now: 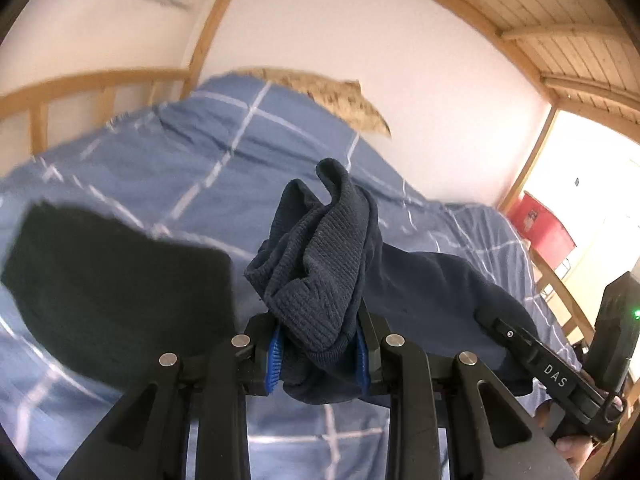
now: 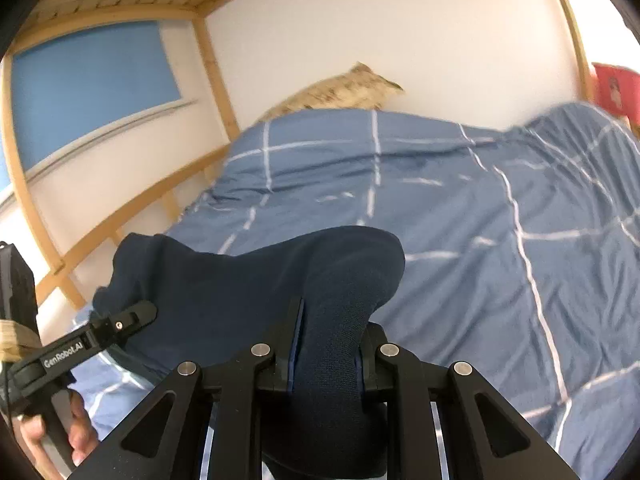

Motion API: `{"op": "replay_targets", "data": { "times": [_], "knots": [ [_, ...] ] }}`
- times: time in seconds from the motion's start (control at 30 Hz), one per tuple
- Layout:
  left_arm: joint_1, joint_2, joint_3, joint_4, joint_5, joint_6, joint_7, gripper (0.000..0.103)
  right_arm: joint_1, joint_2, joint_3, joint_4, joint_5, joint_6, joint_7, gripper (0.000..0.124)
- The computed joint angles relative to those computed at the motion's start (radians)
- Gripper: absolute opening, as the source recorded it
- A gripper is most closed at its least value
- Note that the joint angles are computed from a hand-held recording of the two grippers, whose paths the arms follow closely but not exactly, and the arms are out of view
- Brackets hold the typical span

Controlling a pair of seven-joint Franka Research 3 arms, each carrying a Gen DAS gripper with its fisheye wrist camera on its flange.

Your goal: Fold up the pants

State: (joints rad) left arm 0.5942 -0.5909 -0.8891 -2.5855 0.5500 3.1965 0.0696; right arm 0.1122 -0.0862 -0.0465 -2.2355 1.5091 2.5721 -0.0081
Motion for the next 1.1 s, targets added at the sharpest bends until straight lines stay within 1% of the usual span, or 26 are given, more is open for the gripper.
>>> {"op": "replay_targets", "data": {
  "times": [0.1, 0.17, 0.27, 0.37, 0.5, 0.63, 0.7, 0.77, 0.87, 0.93, 0.97, 1.0, 1.07, 1.1],
  "knots": [
    [-0.079, -0.027, 0.135, -0.028, 0.021, -0.031, 0.063, 0.028, 0.033, -0.032, 0.028, 0.006, 0.017, 0.029, -0.009, 0.021],
    [-0.117, -0.049, 0.222, -0.052, 0.034, -0.044, 0.101, 0.028, 0.061, -0.038, 0.044, 0.021, 0.019, 0.038, 0.005, 0.021],
    [-0.127, -0.067, 0.295, -0.072, 0.052, -0.05, 0.142, 0.028, 0.104, -0.017, 0.068, 0.061, 0.014, 0.058, 0.032, 0.021],
    [-0.107, -0.08, 0.361, -0.105, 0.066, -0.031, 0.191, 0.028, 0.145, 0.026, 0.096, 0.111, 0.021, 0.081, 0.038, 0.021],
    [-0.048, -0.095, 0.397, -0.157, 0.058, 0.013, 0.254, 0.028, 0.193, 0.101, 0.136, 0.18, 0.03, 0.119, 0.04, 0.021],
    [0.008, -0.085, 0.405, -0.216, 0.024, 0.074, 0.303, 0.029, 0.226, 0.178, 0.173, 0.234, 0.036, 0.141, 0.029, 0.021],
    [0.022, -0.071, 0.406, -0.256, 0.002, 0.11, 0.322, 0.029, 0.24, 0.215, 0.189, 0.249, 0.021, 0.16, 0.035, 0.021],
    [0.014, -0.054, 0.417, -0.283, -0.01, 0.122, 0.355, 0.029, 0.247, 0.241, 0.201, 0.247, 0.003, 0.177, 0.045, 0.021],
    [0.015, -0.048, 0.394, -0.32, -0.033, 0.131, 0.394, 0.031, 0.245, 0.253, 0.21, 0.225, 0.011, 0.193, 0.009, 0.021],
    [-0.001, -0.057, 0.384, -0.335, -0.061, 0.102, 0.403, 0.035, 0.244, 0.257, 0.212, 0.206, 0.0, 0.198, 0.016, 0.021],
    [-0.01, -0.057, 0.382, -0.338, -0.077, 0.091, 0.407, 0.036, 0.245, 0.254, 0.212, 0.194, -0.02, 0.204, 0.039, 0.021],
    [-0.023, -0.06, 0.382, -0.341, -0.092, 0.065, 0.411, 0.039, 0.245, 0.256, 0.211, 0.187, -0.052, 0.203, 0.075, 0.021],
    [-0.038, -0.068, 0.381, -0.344, -0.12, 0.027, 0.417, 0.048, 0.245, 0.252, 0.21, 0.166, -0.107, 0.209, 0.146, 0.022],
    [-0.048, -0.077, 0.379, -0.343, -0.13, -0.009, 0.413, 0.058, 0.247, 0.252, 0.209, 0.159, -0.14, 0.218, 0.183, 0.025]
  ]
}}
